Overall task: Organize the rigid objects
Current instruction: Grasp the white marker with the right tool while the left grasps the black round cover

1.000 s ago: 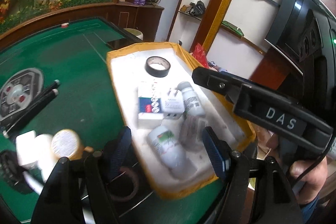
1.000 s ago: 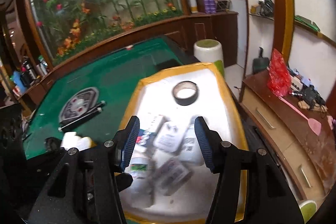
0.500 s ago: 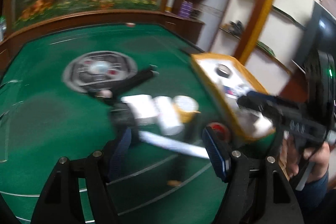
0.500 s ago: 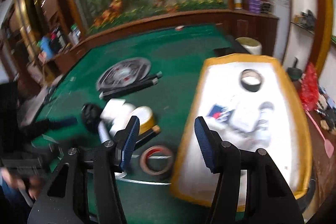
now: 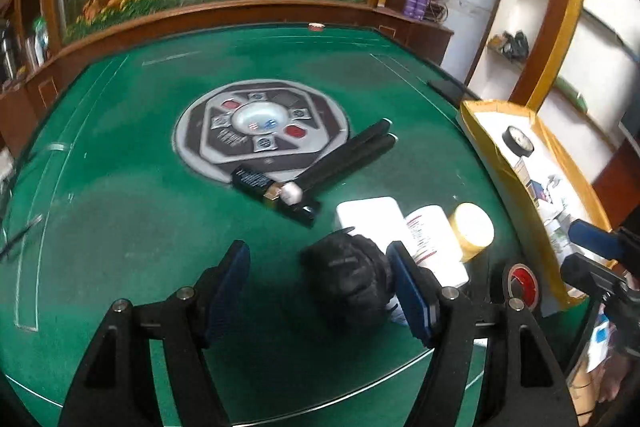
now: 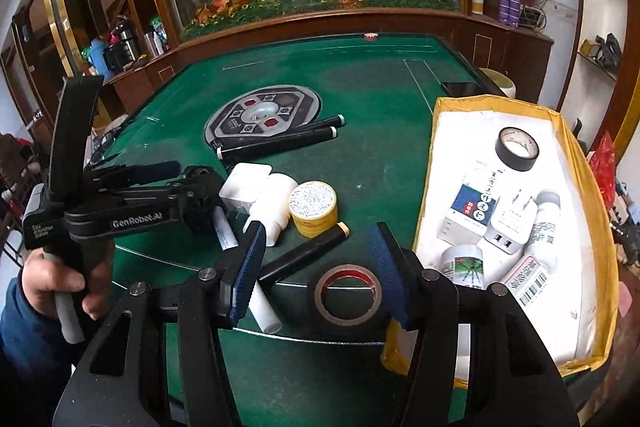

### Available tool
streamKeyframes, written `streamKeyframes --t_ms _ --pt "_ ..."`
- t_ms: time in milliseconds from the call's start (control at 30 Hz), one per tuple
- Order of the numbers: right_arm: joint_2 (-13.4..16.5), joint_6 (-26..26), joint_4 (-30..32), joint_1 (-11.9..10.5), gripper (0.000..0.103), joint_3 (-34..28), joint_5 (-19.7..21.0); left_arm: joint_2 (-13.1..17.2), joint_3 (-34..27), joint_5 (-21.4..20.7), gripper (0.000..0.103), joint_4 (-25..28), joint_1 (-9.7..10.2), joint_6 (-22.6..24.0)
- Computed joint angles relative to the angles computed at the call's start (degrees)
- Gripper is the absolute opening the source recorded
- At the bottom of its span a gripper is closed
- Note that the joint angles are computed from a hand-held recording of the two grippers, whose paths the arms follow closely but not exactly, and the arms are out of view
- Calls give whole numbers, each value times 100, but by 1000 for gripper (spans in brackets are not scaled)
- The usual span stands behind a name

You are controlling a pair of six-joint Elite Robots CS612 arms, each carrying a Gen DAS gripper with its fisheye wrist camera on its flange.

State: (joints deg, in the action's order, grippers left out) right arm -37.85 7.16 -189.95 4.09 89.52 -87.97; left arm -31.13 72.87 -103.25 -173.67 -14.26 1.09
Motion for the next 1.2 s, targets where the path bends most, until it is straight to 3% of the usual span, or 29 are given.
streamKeyframes --t_ms 167,267,367,567,667,700,733,767,833,900,967,1067,1200 --pt "50 -144 171 24 55 -131 173 -18 72 -50 71 -93 248 -434" --pt "113 -302 357 38 55 -261 476 -41 98 -297 71 -46 377 -443" --pt "202 -786 764 110 55 -479 579 -76 175 -402 71 -204 417 -170" --pt "315 -2128 1676 266 55 -858 265 -85 173 -673 72 -207 465 192" --pt "369 -2323 2178 268 55 -1051 341 -80 171 -641 72 -210 455 212" --pt "405 -2388 2379 280 53 -1144 342 -79 172 -651 72 -215 456 208" --pt "447 -2415 2517 296 38 -1228 317 -79 170 -674 72 -209 460 203" --pt "481 -2350 2619 307 22 -1288 300 -80 168 -689 72 -200 463 199" --pt "484 -2153 2747 291 14 -1324 615 -86 168 -710 72 -161 464 232" --pt "466 -2126 2742 355 14 -1293 502 -108 188 -708 72 -104 446 348" --pt "438 -1886 2686 344 14 -1216 718 -127 210 -713 72 -77 421 513" --pt "389 -1473 2377 307 14 -1054 786 -148 248 -788 80 -7 363 870" --pt "314 -948 1973 201 14 -798 1062 -115 202 -416 81 187 204 1318"
